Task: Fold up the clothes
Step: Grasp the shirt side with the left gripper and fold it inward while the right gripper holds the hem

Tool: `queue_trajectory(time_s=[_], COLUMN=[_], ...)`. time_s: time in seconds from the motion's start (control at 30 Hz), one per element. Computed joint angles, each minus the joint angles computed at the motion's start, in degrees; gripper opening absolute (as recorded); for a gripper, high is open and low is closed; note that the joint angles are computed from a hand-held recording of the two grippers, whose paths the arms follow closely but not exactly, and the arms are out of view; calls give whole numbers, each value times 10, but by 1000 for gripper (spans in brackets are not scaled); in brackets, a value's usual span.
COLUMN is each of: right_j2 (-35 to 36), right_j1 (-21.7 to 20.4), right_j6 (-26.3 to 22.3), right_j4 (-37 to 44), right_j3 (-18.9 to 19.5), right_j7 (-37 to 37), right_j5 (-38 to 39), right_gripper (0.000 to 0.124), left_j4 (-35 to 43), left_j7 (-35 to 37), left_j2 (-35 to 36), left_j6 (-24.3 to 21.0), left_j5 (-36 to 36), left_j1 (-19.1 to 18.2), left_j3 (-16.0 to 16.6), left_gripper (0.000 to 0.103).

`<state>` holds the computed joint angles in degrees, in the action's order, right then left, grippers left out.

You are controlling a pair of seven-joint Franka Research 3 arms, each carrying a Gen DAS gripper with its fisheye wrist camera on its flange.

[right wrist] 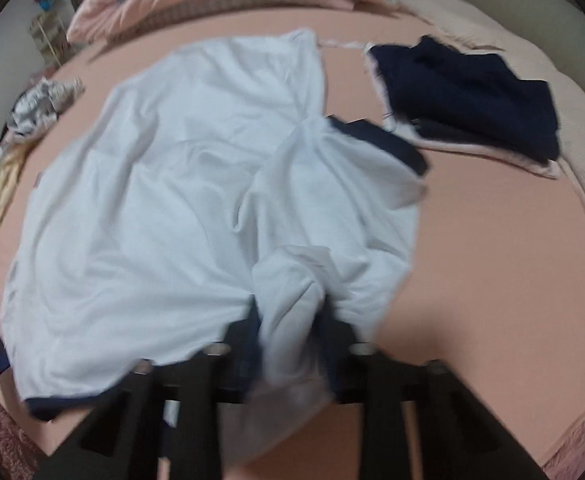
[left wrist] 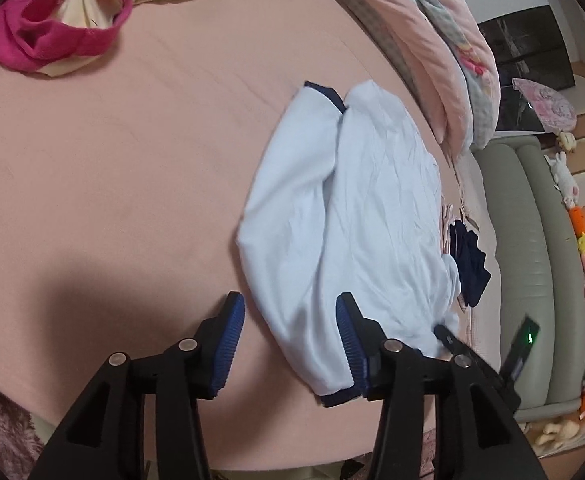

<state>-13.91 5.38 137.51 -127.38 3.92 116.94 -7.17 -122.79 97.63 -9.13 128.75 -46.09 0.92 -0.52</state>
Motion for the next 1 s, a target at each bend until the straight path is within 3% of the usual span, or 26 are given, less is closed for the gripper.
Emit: queue_trajectory(time_s=[0.1,0.2,0.3,0.33,0.37,0.4,0.5,0.6,0.63,0.67,0.73,0.8,0.87,0.93,1.0], right_j2=[-58,-105,-150,-166,-183,-199,-238,-237,-216,-197,-213,-234,-263,-275,-267], right_j1=[-12,-9,-7,-3,3,3,-15,-33,-23,-34,-21,-14,-12,-13,-7], right_j6=[-4,-17,0,9,24,33,28,-27,-79,-98,-81,-73,-37,-12,9], right_j4=[-46,-96,-145,-158,-171,-180,-193,-184,-173,-164,-174,-180,-201,-220,-236], right_j3=[10,-2,-12,-20,-30,-33,-19,3,6,27,28,20,8,-1,-11], right_j7=[16,-3,-10,-13,-18,-25,-31,-56,-81,-97,-65,-55,-37,-12,1], right_j5=[-37,-4,50,79,113,135,150,130,107,99,74,94,127,163,200], right_gripper=[1,1,1,1,1,1,1,2,7,7,12,17,30,60,61], left_j4=[11,-3,-14,-13,-8,-6,-16,-2,4,12,-7,-18,-37,-52,-58], left_j7=[8,33,72,94,108,107,109,93,73,56,68,78,86,67,83], left_j2=[14,8,1,2,5,1,-23,-15,-5,5,-7,-18,-24,-24,-25], left_j6=[-29,4,39,38,27,32,61,7,-21,-48,-39,-41,-17,14,46], left_j5=[-8,-5,-11,-24,-32,-11,26,53,83,111,78,30,-26,-35,-23], left_j1=[1,-5,-21,-28,-32,-32,-38,-39,-34,-28,-27,-25,-24,-22,-29], left_j3=[2,-12,-19,-19,-17,-22,-25,-12,-13,-17,-11,0,6,0,-9], left_gripper=[48,51,51,48,19,6,4,5,7,8,10,27,68,68,68])
